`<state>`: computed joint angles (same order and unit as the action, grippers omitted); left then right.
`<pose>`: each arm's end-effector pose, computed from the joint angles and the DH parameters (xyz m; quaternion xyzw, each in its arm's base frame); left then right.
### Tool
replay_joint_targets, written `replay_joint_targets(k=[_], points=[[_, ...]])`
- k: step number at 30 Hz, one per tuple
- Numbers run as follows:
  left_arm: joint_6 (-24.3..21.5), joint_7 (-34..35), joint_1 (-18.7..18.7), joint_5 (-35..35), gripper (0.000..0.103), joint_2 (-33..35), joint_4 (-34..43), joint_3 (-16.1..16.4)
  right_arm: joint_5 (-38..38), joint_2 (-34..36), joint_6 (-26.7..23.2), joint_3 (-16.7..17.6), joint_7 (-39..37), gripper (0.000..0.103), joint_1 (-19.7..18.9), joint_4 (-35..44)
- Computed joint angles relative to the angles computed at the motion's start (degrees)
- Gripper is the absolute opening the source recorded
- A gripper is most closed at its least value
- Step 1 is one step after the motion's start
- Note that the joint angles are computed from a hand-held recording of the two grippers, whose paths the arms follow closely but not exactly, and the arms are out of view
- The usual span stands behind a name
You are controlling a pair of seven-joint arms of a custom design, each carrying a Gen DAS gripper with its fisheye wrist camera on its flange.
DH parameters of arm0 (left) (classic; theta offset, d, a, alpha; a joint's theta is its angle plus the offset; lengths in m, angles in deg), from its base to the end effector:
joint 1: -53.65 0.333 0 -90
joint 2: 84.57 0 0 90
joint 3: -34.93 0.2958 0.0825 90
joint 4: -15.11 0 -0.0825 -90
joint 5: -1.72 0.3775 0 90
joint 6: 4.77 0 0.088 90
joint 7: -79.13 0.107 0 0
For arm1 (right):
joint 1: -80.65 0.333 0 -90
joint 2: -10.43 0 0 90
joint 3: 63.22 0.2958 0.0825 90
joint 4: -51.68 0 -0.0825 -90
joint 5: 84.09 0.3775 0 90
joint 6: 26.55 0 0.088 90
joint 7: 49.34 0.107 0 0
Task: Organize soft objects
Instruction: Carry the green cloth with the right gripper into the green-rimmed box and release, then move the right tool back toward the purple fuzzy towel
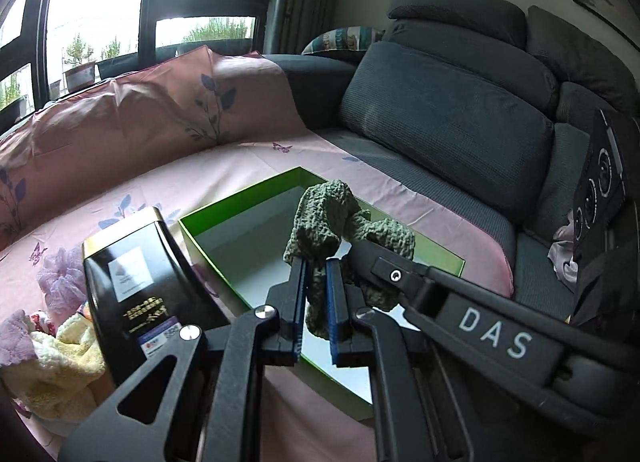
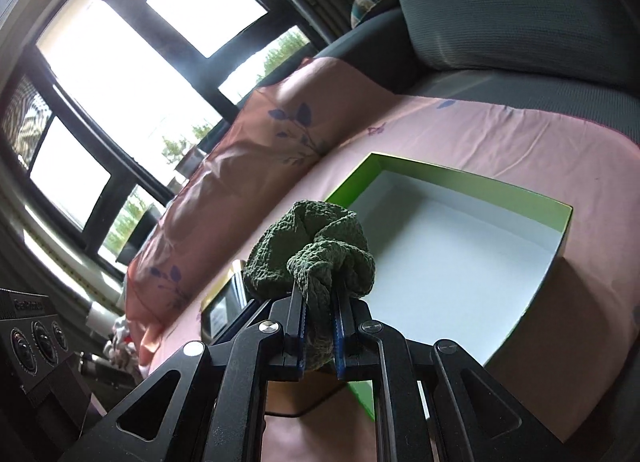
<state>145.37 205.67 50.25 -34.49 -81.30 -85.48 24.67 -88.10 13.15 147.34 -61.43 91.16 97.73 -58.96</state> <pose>0.6086 -0.1309 0.5990 -0.4746 0.7561 -0.4167 0.1712 0.5776 0.2026 0.5744 -0.4452 0.7401 -0.1100 0.4920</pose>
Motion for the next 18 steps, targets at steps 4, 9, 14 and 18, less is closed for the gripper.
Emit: replay_joint_targets(k=[4, 9, 14, 18], points=[[-2.71, -1.56, -0.21, 1.96, 0.006, 2.57, 2.82, -0.67, 0.63, -0.45, -0.40, -0.48, 1.76, 0.012, -0.77, -1.62], [-3.84, -5.77, -0.24, 6.95, 0.017, 3.69, 3.99, -1.10, -0.27, -0.52, -3.52, -0.45, 3.68, 0.012, -1.41, -1.57], [-3.37, -6.10, 0.34, 6.48, 0.034, 2.09, 2.15, -1.23, -5.17, -0.74, -6.04, -0.67, 8.35, 0.032, -1.43, -0.88], [-3.36, -6.30, 0.79, 4.27, 0.055, 0.85, 1.27, -0.59, -14.40, -1.94, -6.53, -0.75, 16.38, 0.065, -1.96, -1.32]])
